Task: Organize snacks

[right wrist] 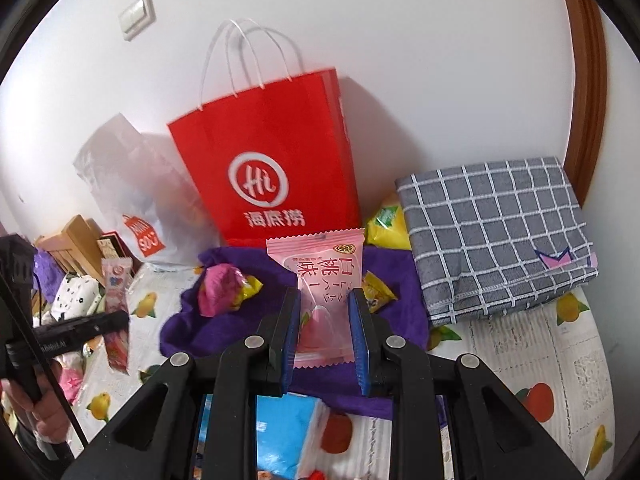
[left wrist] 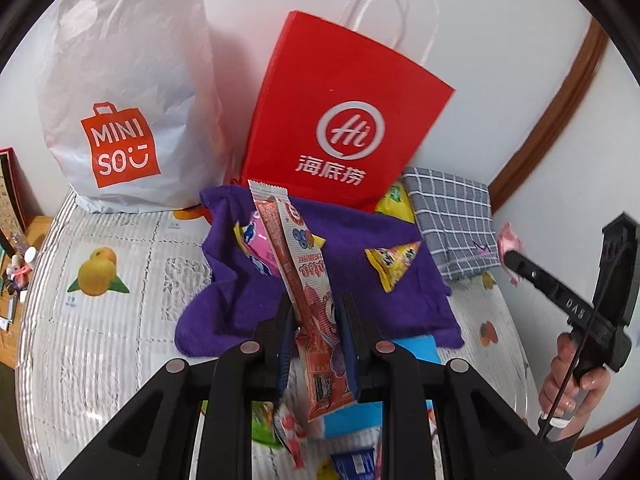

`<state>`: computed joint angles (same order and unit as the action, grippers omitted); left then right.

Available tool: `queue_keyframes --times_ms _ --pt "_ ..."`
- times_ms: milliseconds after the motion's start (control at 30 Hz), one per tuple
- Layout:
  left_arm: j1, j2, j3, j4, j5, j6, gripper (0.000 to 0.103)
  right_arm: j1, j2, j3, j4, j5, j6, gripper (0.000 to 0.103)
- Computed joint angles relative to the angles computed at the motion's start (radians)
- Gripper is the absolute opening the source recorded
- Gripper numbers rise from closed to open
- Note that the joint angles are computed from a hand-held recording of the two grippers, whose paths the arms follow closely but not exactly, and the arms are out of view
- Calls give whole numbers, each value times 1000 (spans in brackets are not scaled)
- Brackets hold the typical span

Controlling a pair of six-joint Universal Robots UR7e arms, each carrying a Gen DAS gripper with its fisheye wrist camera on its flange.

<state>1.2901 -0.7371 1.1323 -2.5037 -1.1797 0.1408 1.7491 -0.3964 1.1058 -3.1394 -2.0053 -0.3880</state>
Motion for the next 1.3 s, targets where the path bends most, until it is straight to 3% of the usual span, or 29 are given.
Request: queue_keyframes --times_ms 500,1067,1300 --pt "54 174 -284 153 23 -7 21 -101 116 -159 113 56 49 24" --pt "77 329 -506 303 73 -20 21 -123 169 -236 194 45 71 24" --pt "79 344 -527 345 5 4 21 -128 171 -238 210 37 61 25"
